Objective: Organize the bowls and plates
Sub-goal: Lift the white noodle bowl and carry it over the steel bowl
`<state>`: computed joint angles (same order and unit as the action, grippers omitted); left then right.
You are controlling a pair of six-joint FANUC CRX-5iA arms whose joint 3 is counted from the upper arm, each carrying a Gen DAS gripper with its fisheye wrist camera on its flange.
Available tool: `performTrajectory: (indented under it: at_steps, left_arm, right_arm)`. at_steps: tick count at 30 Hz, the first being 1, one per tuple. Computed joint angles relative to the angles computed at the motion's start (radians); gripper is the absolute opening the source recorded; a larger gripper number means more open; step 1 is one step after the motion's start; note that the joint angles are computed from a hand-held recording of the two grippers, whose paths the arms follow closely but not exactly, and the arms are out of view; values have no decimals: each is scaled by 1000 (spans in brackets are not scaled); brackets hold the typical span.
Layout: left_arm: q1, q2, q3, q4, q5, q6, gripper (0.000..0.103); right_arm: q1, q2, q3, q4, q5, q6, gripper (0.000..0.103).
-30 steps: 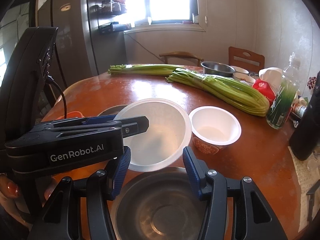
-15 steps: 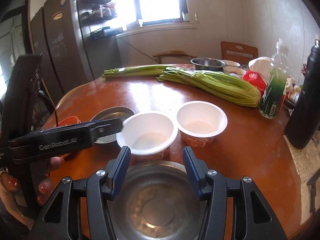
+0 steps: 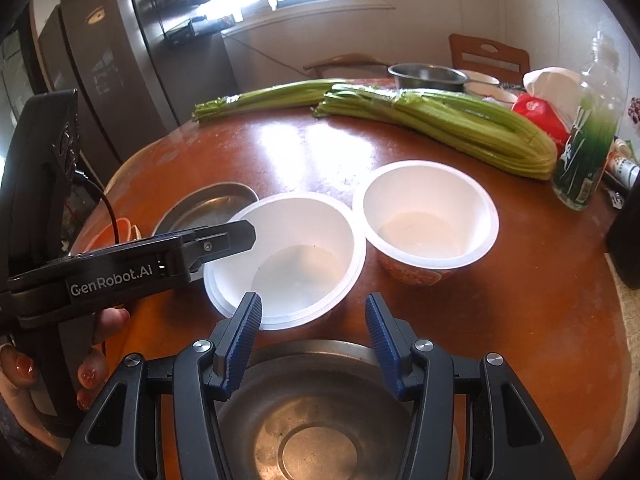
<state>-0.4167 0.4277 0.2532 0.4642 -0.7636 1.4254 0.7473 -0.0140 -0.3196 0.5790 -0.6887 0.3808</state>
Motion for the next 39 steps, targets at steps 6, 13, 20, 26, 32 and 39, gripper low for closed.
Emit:
performTrajectory:
  at_steps: [6, 13, 20, 26, 32, 39]
  left_arm:
    - [-9, 14, 15, -1, -5, -27, 36]
    - [-10, -25, -25, 2, 38, -34, 36]
    - [-7, -87, -76, 6, 74, -33, 36]
    - [-18, -145, -120, 0, 101, -37, 36]
    - [-40, -187, -145, -27, 114, -24, 36]
    - [-66, -225, -184, -23, 128, -39, 36]
  right_arm:
    - [3, 15, 5, 38, -14, -8, 44]
    - [15, -10, -19, 95, 6, -51, 44]
    - [34, -56, -50, 159, 27, -94, 44]
    - [60, -107, -90, 222, 19, -150, 44]
    - [91, -167, -143, 274, 0, -207, 44]
    - [126, -228, -202, 315, -37, -268, 44]
